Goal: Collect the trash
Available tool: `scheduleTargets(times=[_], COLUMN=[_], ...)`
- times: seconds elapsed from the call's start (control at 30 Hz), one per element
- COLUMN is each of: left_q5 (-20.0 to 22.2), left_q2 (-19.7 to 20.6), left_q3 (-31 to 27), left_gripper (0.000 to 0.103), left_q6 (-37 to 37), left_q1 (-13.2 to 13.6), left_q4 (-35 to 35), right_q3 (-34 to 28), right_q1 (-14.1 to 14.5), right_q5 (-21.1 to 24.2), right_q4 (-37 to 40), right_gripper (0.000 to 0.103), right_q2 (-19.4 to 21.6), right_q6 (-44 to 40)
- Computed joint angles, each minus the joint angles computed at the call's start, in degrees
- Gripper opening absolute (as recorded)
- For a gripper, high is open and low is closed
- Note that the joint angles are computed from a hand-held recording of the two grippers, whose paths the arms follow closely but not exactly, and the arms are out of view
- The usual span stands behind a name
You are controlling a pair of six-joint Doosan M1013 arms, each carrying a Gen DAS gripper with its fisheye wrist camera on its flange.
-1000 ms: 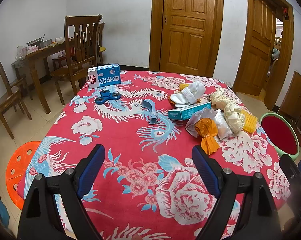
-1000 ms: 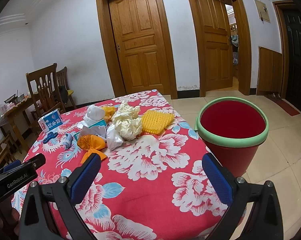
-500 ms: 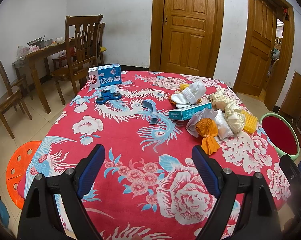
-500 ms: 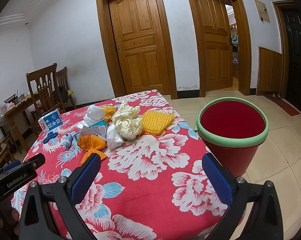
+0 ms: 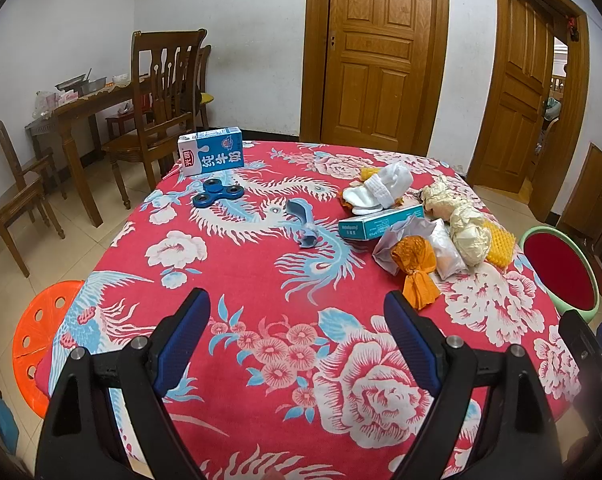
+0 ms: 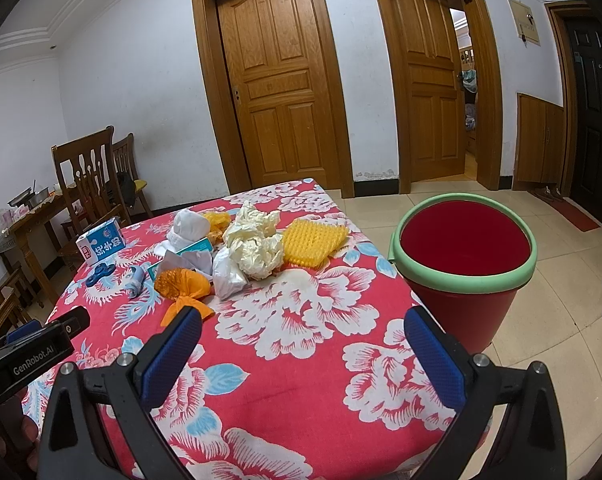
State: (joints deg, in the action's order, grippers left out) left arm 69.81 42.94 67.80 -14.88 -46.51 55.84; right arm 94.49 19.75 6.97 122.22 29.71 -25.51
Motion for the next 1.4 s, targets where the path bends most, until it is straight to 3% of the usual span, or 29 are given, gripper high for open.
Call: scheduleTargets(times=[0.77, 1.1, 1.23, 1.4], left_q5=[0.0, -0.2, -0.7, -1.1], left_q2=[0.0, -0.2, -0.4, -0.4], left_q3=[-0.1, 0.5, 0.8, 0.2], left_gripper=[0.089, 0.089, 0.089, 0.089], left_q6=[0.0, -0.2, 0.4, 3.5], left_q1=[0.0, -0.1, 0.3, 1.5], left_q4=[0.0, -0.5, -1.0, -2.3], right_q3=[0.0, -0.5, -0.9, -3.4], right_q1=[-0.1, -0.2, -0.4, -0.3], right_q5=[0.0, 0.3, 0.7, 0.2], right_q4=[-0.5, -4.9, -10.8, -27.1], right_gripper=[0.103, 0.103, 0.103, 0.103], right_q2=[0.0, 0.4, 0.5, 1.7], right_q6=[0.5, 5.0, 10.1, 24.9])
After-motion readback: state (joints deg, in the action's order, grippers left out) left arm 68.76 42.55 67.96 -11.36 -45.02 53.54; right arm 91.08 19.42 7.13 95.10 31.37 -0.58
